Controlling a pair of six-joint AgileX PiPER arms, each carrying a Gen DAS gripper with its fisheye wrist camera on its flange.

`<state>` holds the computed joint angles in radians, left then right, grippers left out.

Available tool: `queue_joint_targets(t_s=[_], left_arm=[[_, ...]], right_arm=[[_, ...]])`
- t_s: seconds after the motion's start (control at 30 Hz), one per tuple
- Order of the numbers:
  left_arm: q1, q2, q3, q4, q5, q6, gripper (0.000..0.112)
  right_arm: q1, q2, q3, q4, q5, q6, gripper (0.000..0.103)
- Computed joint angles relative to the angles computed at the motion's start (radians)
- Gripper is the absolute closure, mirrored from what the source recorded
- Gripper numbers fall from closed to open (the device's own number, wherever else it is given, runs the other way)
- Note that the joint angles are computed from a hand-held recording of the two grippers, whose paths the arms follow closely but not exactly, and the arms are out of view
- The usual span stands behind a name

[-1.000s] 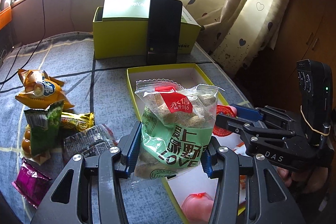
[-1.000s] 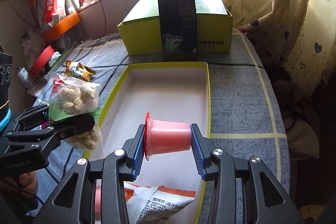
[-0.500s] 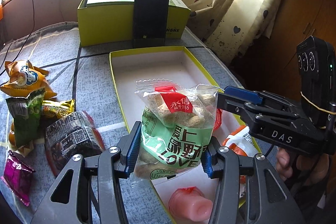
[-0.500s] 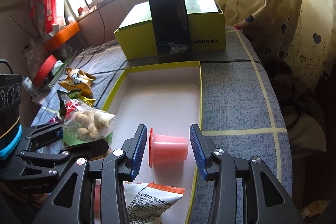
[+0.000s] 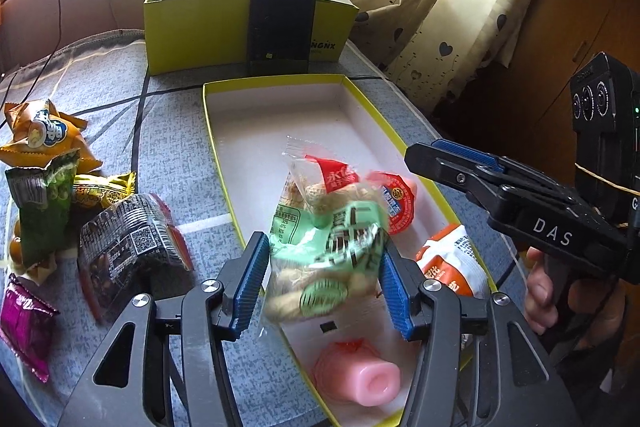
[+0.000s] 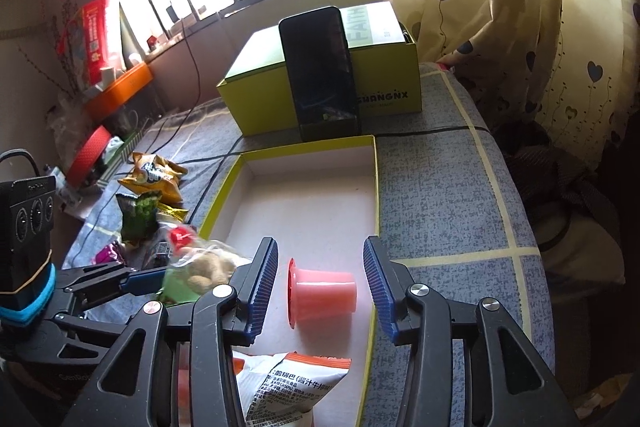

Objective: Organize snacks
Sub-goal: 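Release the jelly cup and peanut bag into the tray, opening both grippers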

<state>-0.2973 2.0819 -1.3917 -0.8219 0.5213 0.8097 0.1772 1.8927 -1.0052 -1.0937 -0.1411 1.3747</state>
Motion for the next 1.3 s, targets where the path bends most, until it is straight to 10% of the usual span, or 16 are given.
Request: queue_joint_targets(t_s=[1.3], left_arm=[[0.147, -0.212, 0.339, -0.400, -0.110, 0.465, 0.057]], right_arm=[[0.201, -0.134, 0.132, 0.852, 0.083, -0.808, 0.059]])
